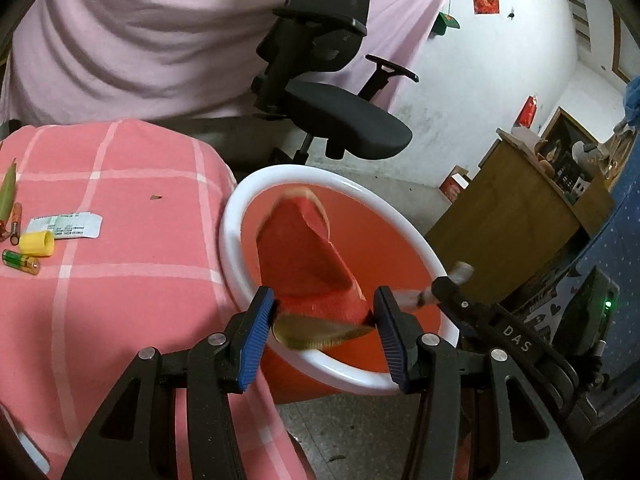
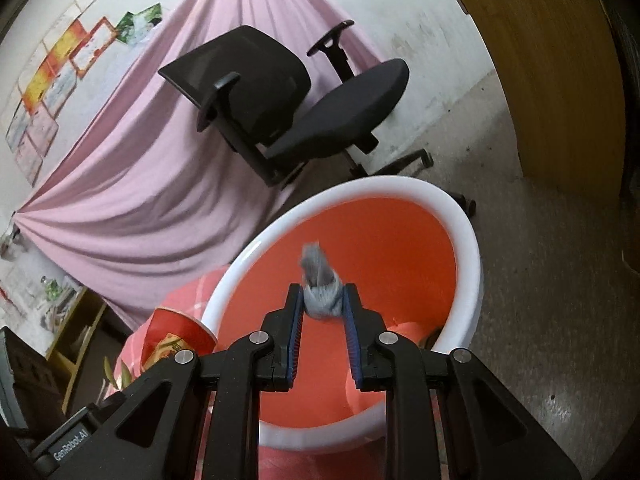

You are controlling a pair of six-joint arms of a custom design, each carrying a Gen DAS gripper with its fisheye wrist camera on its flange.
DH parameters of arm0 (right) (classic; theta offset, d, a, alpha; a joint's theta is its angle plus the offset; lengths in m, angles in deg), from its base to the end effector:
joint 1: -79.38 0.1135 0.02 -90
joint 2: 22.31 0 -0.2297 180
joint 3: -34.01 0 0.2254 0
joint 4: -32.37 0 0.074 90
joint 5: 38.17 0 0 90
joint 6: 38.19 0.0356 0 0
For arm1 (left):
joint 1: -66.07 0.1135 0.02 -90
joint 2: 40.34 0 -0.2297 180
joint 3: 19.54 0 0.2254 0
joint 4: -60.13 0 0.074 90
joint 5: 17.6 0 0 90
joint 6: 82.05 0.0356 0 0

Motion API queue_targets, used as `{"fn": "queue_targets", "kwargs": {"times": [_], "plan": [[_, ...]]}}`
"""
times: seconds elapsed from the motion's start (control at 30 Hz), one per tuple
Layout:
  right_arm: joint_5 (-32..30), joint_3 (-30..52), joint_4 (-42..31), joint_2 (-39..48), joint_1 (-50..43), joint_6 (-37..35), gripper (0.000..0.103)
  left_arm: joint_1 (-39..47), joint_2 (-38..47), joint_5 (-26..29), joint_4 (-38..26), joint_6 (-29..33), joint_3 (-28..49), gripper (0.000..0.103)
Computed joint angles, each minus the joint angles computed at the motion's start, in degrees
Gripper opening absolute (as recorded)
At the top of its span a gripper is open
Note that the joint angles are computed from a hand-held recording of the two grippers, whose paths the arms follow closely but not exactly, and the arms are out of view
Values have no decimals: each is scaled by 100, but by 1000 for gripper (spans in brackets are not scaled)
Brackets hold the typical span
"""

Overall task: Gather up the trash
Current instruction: 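Carry both items over the orange bucket and open both tools to drop them, then move both open tools back over the table toward the paper packets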

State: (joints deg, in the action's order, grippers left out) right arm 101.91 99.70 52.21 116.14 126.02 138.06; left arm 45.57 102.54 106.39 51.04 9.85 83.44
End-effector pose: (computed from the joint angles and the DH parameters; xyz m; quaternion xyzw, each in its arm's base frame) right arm 0.2376 0.2118 -0.0267 0.4177 0.7626 0.1037 0.4830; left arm 0.4089 -0.1741 0.0294 0.2744 0.8588 -0.3243 0.2863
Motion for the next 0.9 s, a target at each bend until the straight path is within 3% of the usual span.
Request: {"fn": "queue_targets", "kwargs": {"times": [0.23,0.43,0.6,0.7,0.77,0.9], "plan": [[-9,17,-207,-17,54,211,23,102,-72,-11,179,54,-256,49],[10,103,-375,-80,59,65,24,297,-529,-81,667,173,-986,49],[321,459,-949,-146,245,-73,24,646,-1074,-111,1289,321,-1795,49],[750,745,-1254,-151,476,-202,36,979,-1492,-87,1975,264,-2467,50],[1041,937,-1446,-148,628,-315,49,1244,-1751,-31,2470,258,-2914,62],[1633,1465,-1817,-70,927,-652,54,1849,-2134,156,3467,270,-3749,64]]}}
